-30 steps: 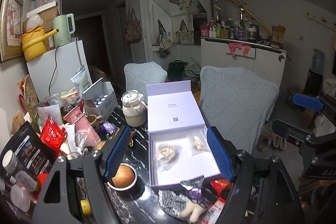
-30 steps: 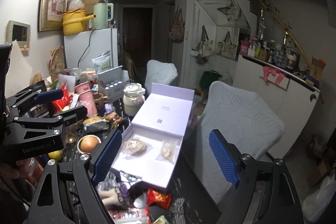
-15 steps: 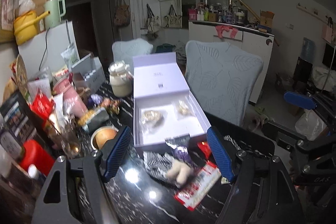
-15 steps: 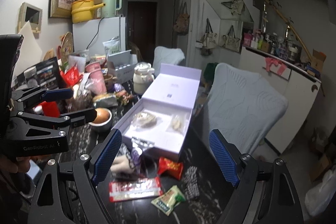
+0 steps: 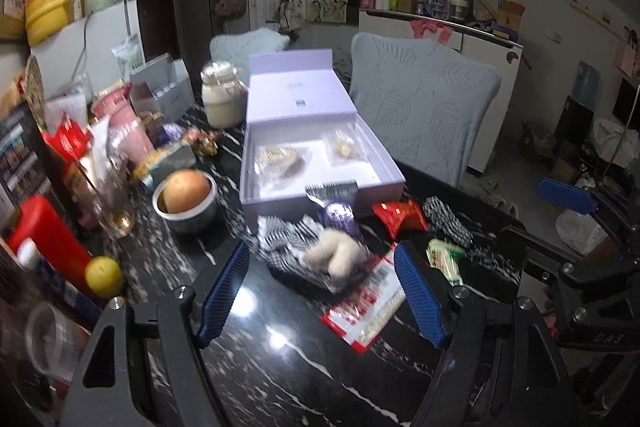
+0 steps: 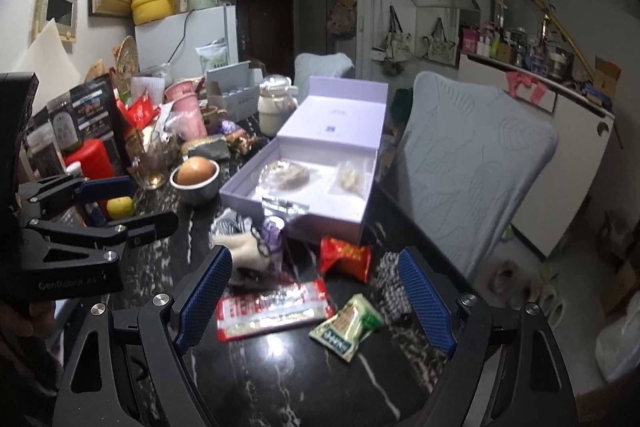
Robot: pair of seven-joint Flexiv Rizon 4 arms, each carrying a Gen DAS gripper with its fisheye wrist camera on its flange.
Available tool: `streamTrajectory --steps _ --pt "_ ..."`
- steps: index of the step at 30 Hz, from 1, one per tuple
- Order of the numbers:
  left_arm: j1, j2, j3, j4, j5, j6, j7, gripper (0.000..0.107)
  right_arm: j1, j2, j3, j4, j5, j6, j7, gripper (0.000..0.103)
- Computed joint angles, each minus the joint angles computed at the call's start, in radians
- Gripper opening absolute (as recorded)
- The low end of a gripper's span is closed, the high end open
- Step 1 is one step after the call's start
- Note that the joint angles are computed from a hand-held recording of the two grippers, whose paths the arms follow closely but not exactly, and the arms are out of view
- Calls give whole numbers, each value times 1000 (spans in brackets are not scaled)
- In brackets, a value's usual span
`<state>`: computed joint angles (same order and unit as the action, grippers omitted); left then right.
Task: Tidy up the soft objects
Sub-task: 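Move both tools back over the snack packets on the table, then grasp the green snack packet with the right gripper while the left grasps the red-white packet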
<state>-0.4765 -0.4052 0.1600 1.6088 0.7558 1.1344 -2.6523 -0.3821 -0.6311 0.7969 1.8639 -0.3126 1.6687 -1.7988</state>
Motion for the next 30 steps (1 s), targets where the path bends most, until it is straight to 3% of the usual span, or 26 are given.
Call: streamTrajectory --steps 4,11,16,22,25,30 --pt "42 -36 -30 49 -85 83 36 75 -7 -25 5 10 15 -17 9 86" --pt "30 -89 14 112 -212 181 70 75 27 -49 -47 0 71 -65 9 86" --pt "14 -114 38 134 -281 203 110 75 106 -48 -141 -23 129 -102 20 86" --pt "15 -142 38 147 -367 224 181 75 175 -72 -199 -84 204 -165 14 85" --pt "0 -157 54 138 -393 223 207 75 243 -78 -269 -116 236 -174 33 81" --pt "38 -179 12 142 -465 259 299 75 304 -106 -328 -178 281 -205 53 77"
